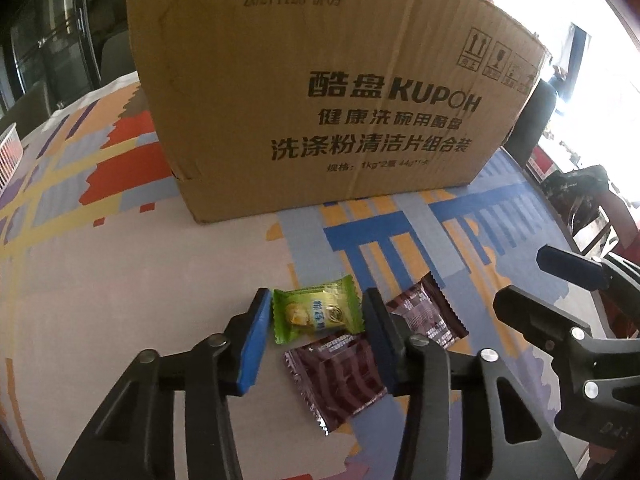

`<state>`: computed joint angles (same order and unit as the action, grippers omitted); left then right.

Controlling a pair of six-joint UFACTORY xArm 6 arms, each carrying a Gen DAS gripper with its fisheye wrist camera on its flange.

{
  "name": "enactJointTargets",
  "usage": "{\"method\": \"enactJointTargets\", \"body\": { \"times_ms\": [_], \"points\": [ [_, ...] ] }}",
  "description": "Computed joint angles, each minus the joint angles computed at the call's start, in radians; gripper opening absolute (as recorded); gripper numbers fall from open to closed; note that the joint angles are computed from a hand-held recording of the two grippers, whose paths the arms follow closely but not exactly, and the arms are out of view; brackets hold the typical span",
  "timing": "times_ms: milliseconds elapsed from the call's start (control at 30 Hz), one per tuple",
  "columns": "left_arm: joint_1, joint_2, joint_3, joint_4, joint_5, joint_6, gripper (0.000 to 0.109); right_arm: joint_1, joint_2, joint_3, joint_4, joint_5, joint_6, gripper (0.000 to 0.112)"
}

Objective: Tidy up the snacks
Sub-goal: 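Move both tools back toward the green candy and chocolate bar on the mat, then grasp the green-wrapped candy with the left tool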

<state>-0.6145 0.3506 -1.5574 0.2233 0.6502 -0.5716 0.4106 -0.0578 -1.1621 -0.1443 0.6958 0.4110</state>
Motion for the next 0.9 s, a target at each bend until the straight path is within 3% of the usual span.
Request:
{"method": "enactJointTargets", "body": {
  "times_ms": [167, 500, 833, 900],
  "points": [
    [0.0, -0.002, 0.009, 0.004, -0.008, 0.014, 0.022, -0.004, 0.006, -0.003, 0.011, -0.002, -0.011, 0.065],
    [0.002, -0.064, 0.078, 0.028, -0.048, -0.033, 0.018, 0.008, 0.012, -0.007, 0.072, -0.008, -0.06, 0.065],
    [-0.005, -0.235, 0.244, 0.197, -0.031, -0.225, 0.018, 0.034, 0.033, -0.023, 0.211, -0.01, -0.186, 0.065],
    [-0.002, -0.268, 0.279, 0.211, -0.034, -0.251, 0.018, 0.045, 0.055, -0.046, 0.249, 0.008, -0.23, 0.081]
  ]
}}
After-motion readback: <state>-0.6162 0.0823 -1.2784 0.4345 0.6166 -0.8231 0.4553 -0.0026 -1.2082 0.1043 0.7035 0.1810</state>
